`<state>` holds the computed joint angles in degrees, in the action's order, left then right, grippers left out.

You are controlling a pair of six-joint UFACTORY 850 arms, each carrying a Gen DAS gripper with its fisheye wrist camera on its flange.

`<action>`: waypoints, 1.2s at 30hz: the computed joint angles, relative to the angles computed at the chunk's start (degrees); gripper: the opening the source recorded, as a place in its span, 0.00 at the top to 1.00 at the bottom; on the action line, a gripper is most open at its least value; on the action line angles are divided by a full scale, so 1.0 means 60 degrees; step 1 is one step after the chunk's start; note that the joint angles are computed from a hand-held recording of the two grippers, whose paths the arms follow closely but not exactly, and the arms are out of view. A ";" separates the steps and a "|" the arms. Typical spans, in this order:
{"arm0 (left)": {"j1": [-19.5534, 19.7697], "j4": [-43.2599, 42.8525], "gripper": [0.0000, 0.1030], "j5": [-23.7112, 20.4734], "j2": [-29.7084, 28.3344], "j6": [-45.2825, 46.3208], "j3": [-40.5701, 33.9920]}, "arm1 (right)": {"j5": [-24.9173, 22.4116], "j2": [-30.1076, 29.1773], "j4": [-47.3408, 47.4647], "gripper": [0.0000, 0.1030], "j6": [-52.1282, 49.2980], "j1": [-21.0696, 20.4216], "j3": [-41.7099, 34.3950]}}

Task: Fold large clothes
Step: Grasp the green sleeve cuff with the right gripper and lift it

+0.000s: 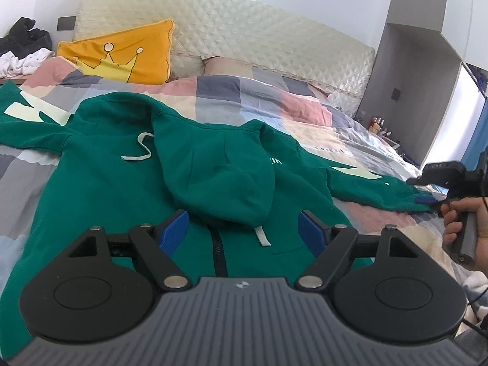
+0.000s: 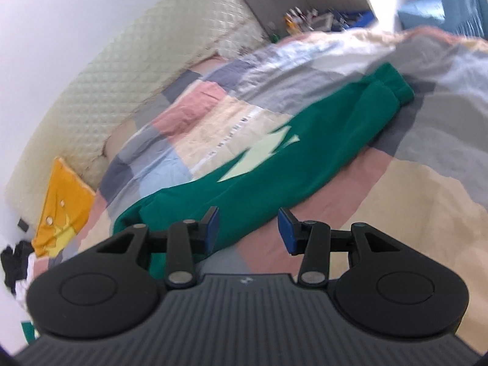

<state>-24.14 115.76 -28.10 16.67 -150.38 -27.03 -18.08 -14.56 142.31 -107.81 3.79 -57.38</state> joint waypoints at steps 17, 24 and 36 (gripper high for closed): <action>0.0370 0.0338 0.20 0.0416 -0.1118 -0.0923 -0.0432 | -0.2165 -0.2150 0.3317 0.16 0.0331 -0.0744 -0.0783; 0.0669 0.0922 0.20 0.0683 -0.1673 -0.1774 -0.0683 | -0.2534 -0.3103 0.2961 0.17 0.1239 -0.1066 -0.1507; 0.0984 -0.0398 0.20 0.0176 -0.2306 -0.0696 -0.1250 | -0.3977 -0.4551 0.3680 0.18 0.0762 -0.1690 -0.3000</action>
